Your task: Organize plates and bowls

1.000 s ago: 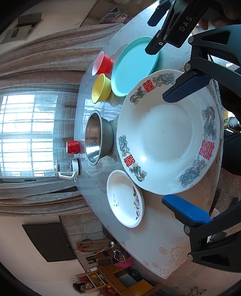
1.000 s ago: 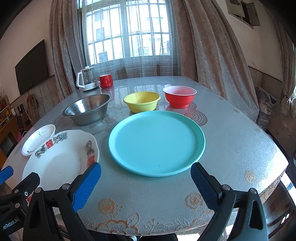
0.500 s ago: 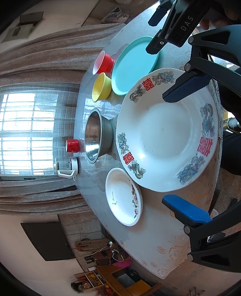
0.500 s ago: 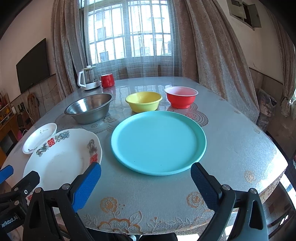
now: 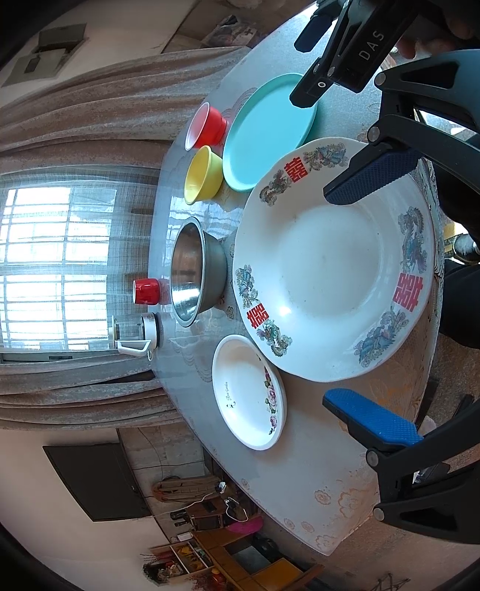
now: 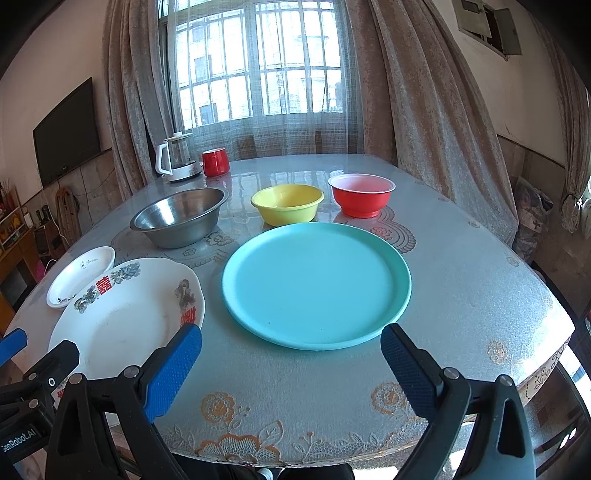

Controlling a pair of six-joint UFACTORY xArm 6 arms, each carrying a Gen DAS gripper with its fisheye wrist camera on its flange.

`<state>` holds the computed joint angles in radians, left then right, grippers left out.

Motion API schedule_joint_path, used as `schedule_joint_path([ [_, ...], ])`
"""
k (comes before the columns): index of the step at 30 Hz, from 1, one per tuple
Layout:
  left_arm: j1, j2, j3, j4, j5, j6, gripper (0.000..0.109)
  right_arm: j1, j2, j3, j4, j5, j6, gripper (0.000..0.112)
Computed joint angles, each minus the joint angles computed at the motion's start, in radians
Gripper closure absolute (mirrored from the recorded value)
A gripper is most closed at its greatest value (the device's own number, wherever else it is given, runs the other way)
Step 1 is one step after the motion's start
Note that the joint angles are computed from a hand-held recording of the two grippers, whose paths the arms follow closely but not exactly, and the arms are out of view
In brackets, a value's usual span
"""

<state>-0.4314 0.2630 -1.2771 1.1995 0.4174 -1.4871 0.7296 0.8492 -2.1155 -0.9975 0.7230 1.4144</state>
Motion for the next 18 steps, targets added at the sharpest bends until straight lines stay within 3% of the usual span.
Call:
schedule_joint_path([
  [11,-0.004,0.019,-0.022,-0.049,-0.007,0.066,0.008,-0.014,-0.015,0.027,0.014,-0.025,0.006,0.013],
  [16,-0.001,0.042,-0.062,-0.095,-0.011,0.160,0.008,-0.049,-0.054,0.094,0.033,-0.087,0.026,0.014],
  [18,0.006,0.059,-0.091,-0.146,-0.024,0.227,0.008,-0.074,-0.087,0.143,0.033,-0.117,0.062,0.020],
])
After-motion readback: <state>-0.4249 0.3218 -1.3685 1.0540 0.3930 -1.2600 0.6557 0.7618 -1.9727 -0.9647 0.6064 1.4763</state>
